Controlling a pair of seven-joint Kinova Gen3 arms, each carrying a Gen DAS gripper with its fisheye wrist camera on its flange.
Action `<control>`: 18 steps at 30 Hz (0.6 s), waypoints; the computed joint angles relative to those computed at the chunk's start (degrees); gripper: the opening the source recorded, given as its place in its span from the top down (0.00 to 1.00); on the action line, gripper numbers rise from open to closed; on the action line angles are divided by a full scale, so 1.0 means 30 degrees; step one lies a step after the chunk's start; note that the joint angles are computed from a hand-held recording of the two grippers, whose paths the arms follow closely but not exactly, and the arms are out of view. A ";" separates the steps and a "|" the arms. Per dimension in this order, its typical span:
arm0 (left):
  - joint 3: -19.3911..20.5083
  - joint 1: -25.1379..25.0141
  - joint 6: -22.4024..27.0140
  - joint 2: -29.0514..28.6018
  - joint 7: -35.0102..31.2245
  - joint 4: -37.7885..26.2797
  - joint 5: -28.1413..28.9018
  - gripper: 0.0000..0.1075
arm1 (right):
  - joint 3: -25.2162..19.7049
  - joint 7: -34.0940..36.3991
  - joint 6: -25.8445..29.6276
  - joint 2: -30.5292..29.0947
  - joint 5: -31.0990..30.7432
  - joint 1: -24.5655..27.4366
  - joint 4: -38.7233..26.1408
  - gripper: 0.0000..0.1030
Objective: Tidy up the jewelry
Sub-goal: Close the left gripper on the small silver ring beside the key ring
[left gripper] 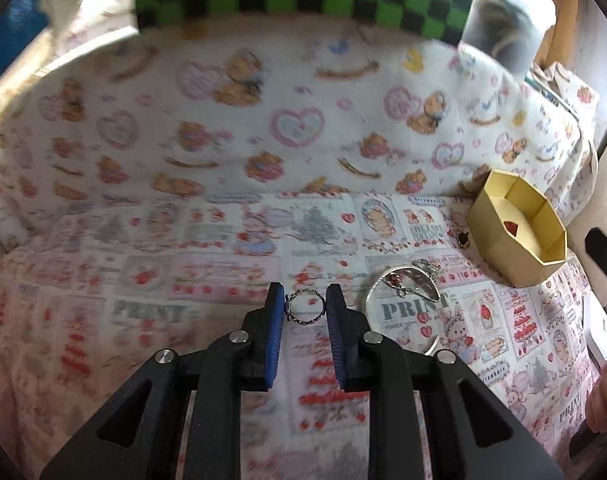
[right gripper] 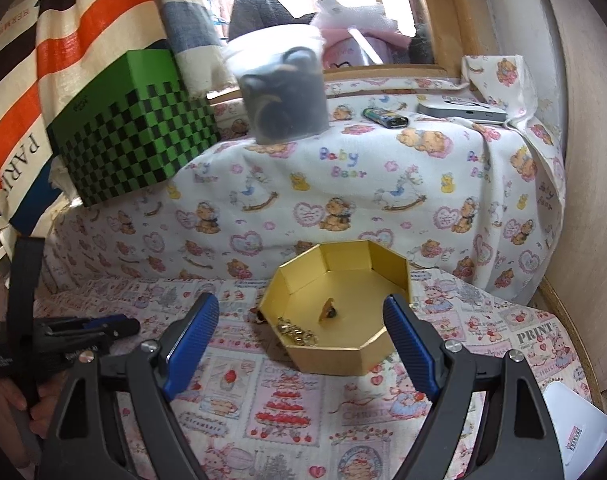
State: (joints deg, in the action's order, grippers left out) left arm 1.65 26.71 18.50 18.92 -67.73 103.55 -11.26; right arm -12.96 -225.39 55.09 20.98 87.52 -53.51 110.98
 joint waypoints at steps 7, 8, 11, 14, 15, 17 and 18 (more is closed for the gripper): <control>0.0016 -0.0688 -0.1665 -0.2507 0.0397 0.2100 0.0113 0.81 | -0.0409 0.0486 -0.2032 -0.0242 0.1412 0.0371 -0.0168 0.20; -0.0599 -0.0145 -0.1818 -0.2633 0.0969 0.2210 -0.0423 0.81 | -0.0454 0.1017 -0.2471 -0.0238 0.1235 0.0513 -0.0442 0.21; -0.0458 -0.0638 -0.1746 -0.2748 0.1204 0.2242 -0.0623 0.81 | -0.0860 0.3347 -0.4497 0.0052 -0.0495 0.1696 -0.1856 0.37; -0.0230 -0.0998 -0.1548 -0.2431 0.1268 0.2076 -0.0376 0.81 | -0.3243 0.5677 -0.5366 0.1049 -0.1898 0.4255 -0.3376 0.53; -0.0068 -0.1208 -0.1479 -0.2350 0.1180 0.2006 -0.0236 0.81 | -0.4128 0.6454 -0.5151 0.1555 -0.2355 0.5020 -0.3982 0.61; -0.0026 -0.1355 -0.1586 -0.2351 0.1103 0.2154 -0.0123 0.81 | -0.5898 0.8007 -0.4396 0.2763 -0.3238 0.6382 -0.5391 0.69; -0.0143 -0.1252 -0.1536 -0.2316 0.1197 0.2117 -0.0214 0.81 | -0.6782 0.8784 -0.4236 0.3384 -0.3804 0.7152 -0.6127 0.72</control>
State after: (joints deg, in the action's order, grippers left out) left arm 1.22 22.96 13.90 11.97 -64.13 109.90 -11.90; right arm -33.30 -199.04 42.38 31.13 76.11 -32.05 92.60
